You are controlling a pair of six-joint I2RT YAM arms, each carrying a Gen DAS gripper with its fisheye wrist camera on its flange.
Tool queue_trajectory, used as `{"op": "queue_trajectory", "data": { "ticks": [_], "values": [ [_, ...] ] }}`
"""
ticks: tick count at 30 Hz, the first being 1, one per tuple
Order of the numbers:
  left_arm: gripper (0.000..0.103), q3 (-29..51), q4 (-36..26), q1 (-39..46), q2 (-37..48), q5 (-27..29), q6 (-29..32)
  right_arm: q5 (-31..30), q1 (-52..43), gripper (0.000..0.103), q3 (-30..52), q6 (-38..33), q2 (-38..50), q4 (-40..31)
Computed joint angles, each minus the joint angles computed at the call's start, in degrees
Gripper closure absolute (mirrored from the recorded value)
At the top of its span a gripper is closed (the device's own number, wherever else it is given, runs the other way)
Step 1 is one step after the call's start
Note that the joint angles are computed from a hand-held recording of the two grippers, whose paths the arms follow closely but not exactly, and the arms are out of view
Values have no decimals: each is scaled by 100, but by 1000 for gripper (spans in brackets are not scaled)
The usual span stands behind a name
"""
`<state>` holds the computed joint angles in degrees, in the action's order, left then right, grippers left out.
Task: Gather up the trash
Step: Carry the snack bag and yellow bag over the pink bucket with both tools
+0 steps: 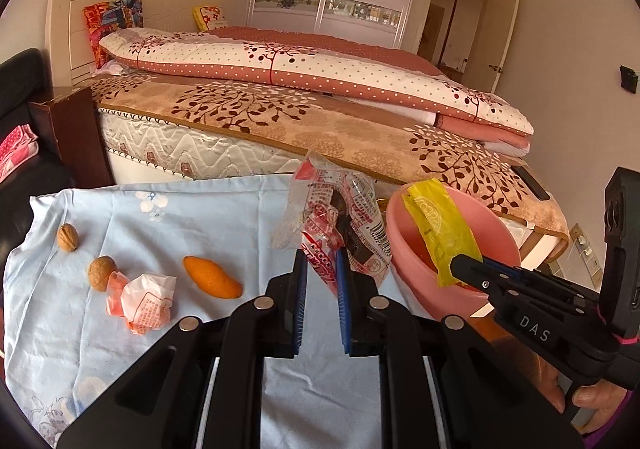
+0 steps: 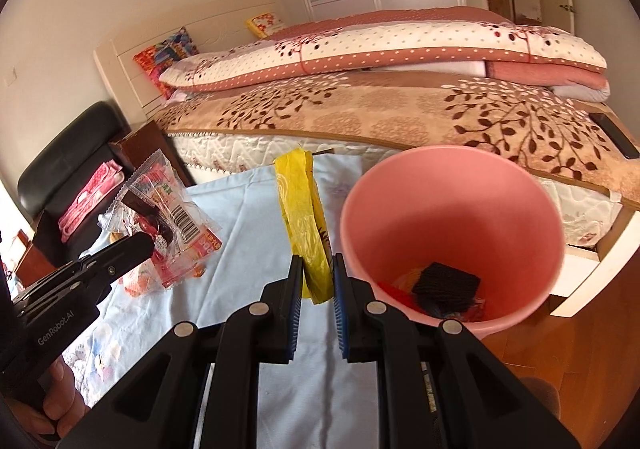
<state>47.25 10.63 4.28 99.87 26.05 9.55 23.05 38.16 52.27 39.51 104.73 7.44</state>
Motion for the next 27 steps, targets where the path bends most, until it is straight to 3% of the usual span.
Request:
{"op": "queue_trajectory", "data": {
  "ticks": [7,27],
  "values": [
    [89,48,50,-464,2,-148,-33,345,-165,89,-520,235,-447,99],
    [89,571,74,-1445,642,-684,-187,218,-850,89,-1418,539,-876,444]
  ]
}}
